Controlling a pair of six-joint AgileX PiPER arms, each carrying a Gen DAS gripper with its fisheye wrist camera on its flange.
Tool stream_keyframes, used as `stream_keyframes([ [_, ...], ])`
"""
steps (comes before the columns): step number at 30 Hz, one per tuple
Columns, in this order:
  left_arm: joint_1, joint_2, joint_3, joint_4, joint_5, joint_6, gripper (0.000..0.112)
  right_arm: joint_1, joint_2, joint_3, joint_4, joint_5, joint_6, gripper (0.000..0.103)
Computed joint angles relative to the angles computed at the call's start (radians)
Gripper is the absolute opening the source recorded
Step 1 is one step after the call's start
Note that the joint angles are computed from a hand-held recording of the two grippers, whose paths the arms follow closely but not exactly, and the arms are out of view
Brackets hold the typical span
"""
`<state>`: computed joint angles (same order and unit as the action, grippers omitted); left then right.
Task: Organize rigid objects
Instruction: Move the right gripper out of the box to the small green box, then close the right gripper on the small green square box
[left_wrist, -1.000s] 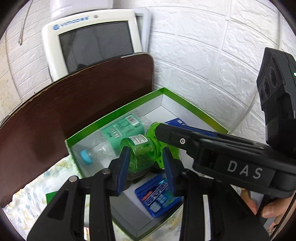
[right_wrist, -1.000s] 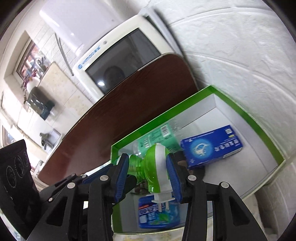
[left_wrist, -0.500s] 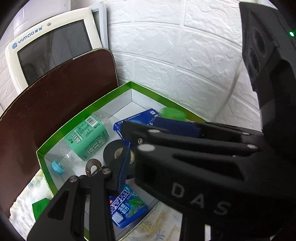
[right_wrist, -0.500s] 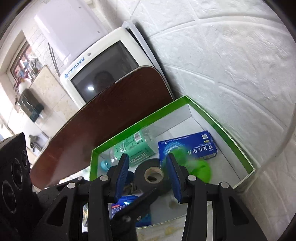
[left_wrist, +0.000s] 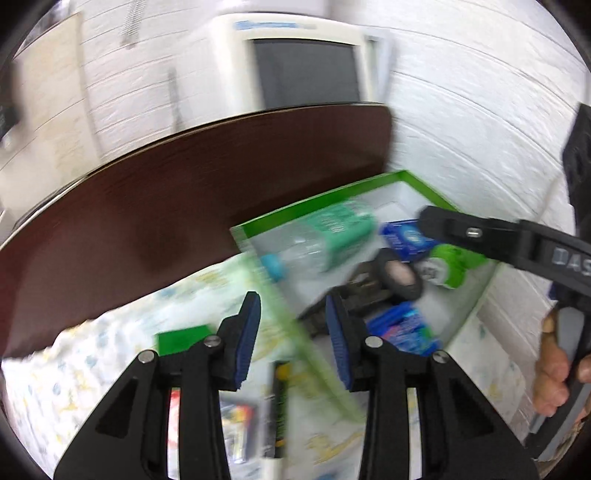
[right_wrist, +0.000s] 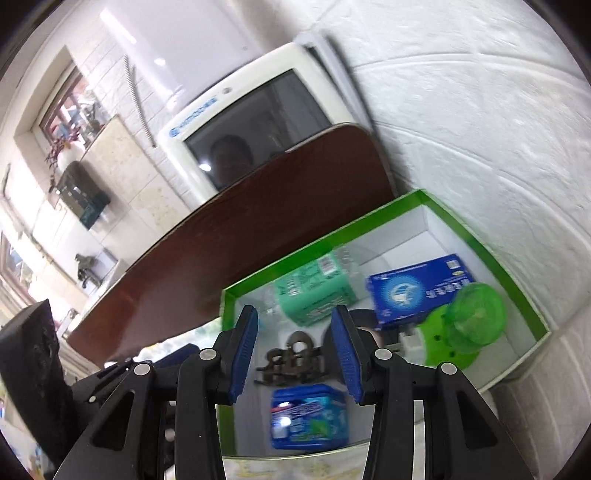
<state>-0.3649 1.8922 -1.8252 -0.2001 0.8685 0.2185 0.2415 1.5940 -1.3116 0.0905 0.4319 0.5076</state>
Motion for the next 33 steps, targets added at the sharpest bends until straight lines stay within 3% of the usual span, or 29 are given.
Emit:
stream_keyframes([
  [8,0.186,-0.026,0.138,0.012,-0.022,-0.06,0.033,0.133,0.147,-0.206,0.083,0.1,-0.1,0.045],
  [13,0.27,-0.062,0.232,-0.164,-0.036,0.103,0.033,0.213,0.309,-0.424,0.09,0.22,-0.078,0.045],
  [16,0.277,-0.073,0.258,-0.194,-0.044,0.157,0.033,0.239,0.42,-0.568,0.088,0.313,-0.017,0.045],
  [21,0.287,-0.013,0.201,-0.207,-0.026,0.148,0.031,0.272,0.51,-0.665,0.016,0.393,0.112,0.045],
  [23,0.298,0.029,0.155,-0.234,0.016,0.151,0.019,0.276,0.528,-0.679,-0.002,0.409,0.148,0.045],
  [28,0.318,0.082,0.086,-0.29,0.076,0.152,0.019,0.274,0.563,-0.719,-0.028,0.437,0.229,0.038],
  [33,0.314,0.118,0.033,-0.292,0.107,0.15,0.019,0.263,0.632,-0.81,0.006,0.488,0.278,0.038],
])
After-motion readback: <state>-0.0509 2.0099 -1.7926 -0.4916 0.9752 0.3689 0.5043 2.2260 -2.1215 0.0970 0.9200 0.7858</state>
